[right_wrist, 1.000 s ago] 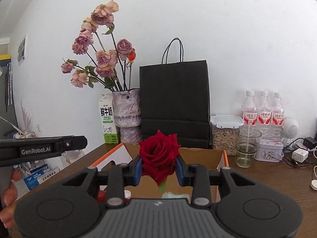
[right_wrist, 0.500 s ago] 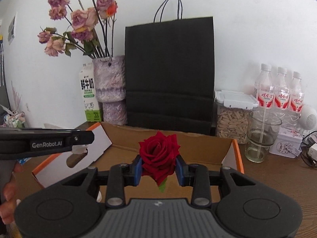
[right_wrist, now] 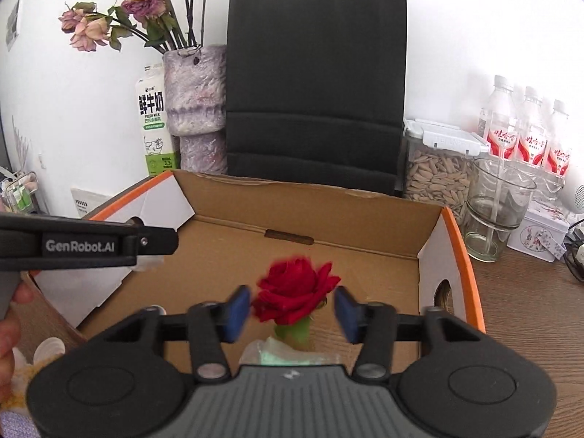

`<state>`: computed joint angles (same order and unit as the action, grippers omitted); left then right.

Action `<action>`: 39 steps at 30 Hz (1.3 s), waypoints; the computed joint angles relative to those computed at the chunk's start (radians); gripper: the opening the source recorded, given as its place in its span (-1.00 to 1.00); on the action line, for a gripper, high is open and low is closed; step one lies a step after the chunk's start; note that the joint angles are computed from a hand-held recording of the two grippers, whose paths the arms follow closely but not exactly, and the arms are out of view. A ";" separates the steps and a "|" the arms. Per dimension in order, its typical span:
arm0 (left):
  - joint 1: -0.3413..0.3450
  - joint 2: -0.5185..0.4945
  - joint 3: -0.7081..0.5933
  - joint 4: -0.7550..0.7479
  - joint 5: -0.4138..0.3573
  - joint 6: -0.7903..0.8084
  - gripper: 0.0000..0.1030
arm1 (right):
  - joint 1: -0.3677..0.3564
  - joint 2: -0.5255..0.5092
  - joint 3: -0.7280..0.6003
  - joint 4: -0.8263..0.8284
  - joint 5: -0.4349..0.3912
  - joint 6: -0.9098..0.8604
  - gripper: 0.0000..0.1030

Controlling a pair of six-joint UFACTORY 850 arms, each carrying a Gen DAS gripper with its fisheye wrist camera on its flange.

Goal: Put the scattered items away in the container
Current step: 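Carry the tissue and rose into the cardboard box and open both tools, then move both tools back from the box toward the remaining table items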

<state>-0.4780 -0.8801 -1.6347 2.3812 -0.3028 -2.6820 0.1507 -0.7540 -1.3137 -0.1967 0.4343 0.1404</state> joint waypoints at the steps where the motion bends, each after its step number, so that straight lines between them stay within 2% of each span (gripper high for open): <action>1: -0.006 0.006 0.012 -0.024 -0.035 0.017 0.94 | 0.003 0.005 0.008 0.034 0.011 -0.037 0.85; 2: -0.011 0.013 0.026 -0.014 -0.072 0.001 1.00 | 0.006 0.012 0.016 0.065 0.019 -0.071 1.00; 4: -0.013 0.022 0.038 0.014 -0.091 -0.019 1.00 | 0.010 0.022 0.017 0.091 -0.006 -0.104 1.00; 6: -0.016 0.021 0.031 -0.038 -0.095 0.035 1.00 | 0.009 0.032 0.024 0.074 -0.007 -0.086 1.00; 13: -0.012 0.027 0.034 -0.037 -0.084 0.022 1.00 | 0.012 0.040 0.029 0.097 -0.015 -0.116 1.00; 20: -0.022 0.069 0.100 0.022 -0.145 -0.031 1.00 | 0.018 0.071 0.076 0.165 0.018 -0.187 1.00; 28: -0.047 0.181 0.264 0.111 -0.271 -0.123 1.00 | 0.014 0.163 0.204 0.171 0.094 -0.171 1.00; 34: -0.064 0.273 0.402 0.152 -0.328 -0.182 1.00 | 0.016 0.237 0.310 0.197 0.135 -0.169 1.00; 39: -0.083 0.356 0.545 0.180 -0.408 -0.253 1.00 | 0.019 0.312 0.426 0.214 0.207 -0.162 1.00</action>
